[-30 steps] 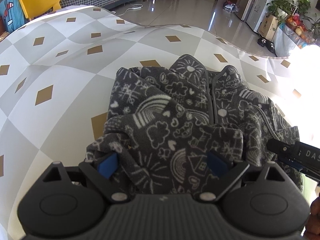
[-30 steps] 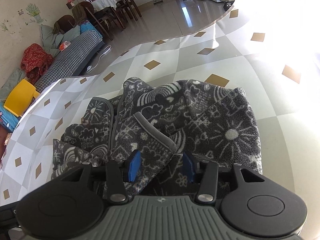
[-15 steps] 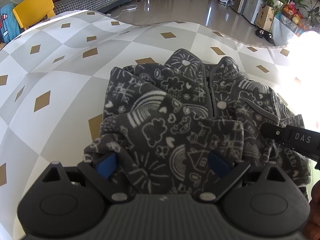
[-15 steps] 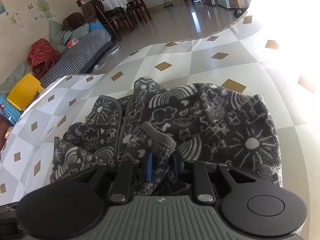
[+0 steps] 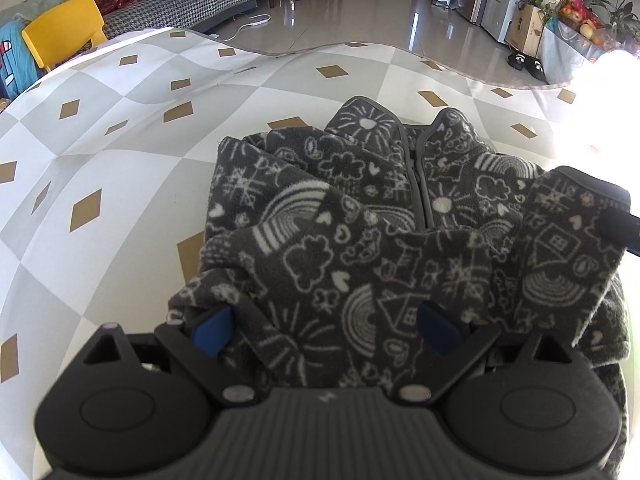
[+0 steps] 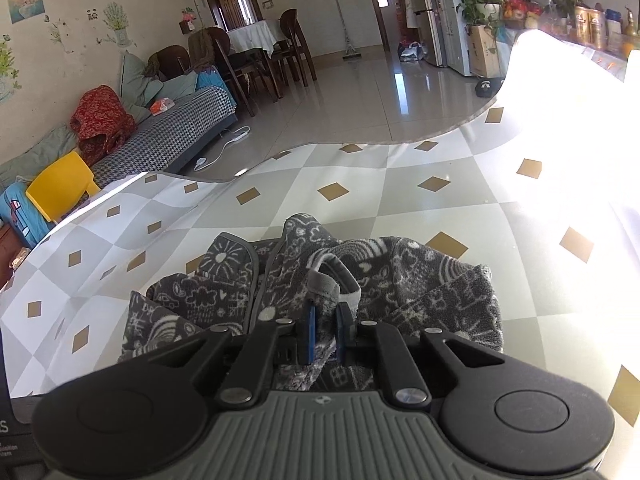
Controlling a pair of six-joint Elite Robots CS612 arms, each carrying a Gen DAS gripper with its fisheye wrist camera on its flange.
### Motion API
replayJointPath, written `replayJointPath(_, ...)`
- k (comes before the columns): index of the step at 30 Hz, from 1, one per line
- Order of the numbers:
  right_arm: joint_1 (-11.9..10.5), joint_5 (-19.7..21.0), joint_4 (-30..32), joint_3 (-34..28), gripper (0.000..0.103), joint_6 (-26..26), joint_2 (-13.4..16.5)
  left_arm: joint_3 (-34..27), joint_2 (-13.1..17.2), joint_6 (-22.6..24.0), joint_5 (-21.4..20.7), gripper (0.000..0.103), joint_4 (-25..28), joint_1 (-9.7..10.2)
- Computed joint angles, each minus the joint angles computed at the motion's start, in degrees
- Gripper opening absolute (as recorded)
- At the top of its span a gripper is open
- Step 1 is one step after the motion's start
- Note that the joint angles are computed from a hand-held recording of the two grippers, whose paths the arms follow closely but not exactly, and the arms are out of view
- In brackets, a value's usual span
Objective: Fold clothes
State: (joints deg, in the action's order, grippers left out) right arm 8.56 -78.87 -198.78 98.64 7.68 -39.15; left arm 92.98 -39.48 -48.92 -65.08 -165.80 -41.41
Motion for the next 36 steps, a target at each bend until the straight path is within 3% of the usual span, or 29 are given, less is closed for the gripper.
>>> replayJointPath(9,-1.1,-2.2,6.2,5.4,0.011,-4.4,-4.2,0.4,-0.2,-0.9,0.1,0.097,0.5,-0.09)
replayJointPath(11,-1.5,-2.1,8.8,6.2,0.022,-4.5,-5.1,0.6,-0.4,-1.2,0.1,0.097,0.6,-0.10)
replayJointPath(14,-2.0,-2.7,9.0,7.2,0.026,-3.7,-5.5,0.9,-0.6,-2.2,1.0,0.097,0.4,-0.17)
replayJointPath(25,-2.2,-3.8,7.0,4.7,0.037,-0.6,-3.2,1.0,-0.6,-2.7,2.3,0.097,0.0,-0.15)
replayJointPath(31,-1.4,-5.9,5.5,2.9,0.041,-4.8,-1.2,0.6,-0.4,-2.6,1.2,0.098,-0.2,0.06)
replayJointPath(36,-1.3,-5.9,7.6,1.5,0.041,-4.6,-0.2,0.4,-0.2,-2.5,0.6,0.098,-0.1,0.18)
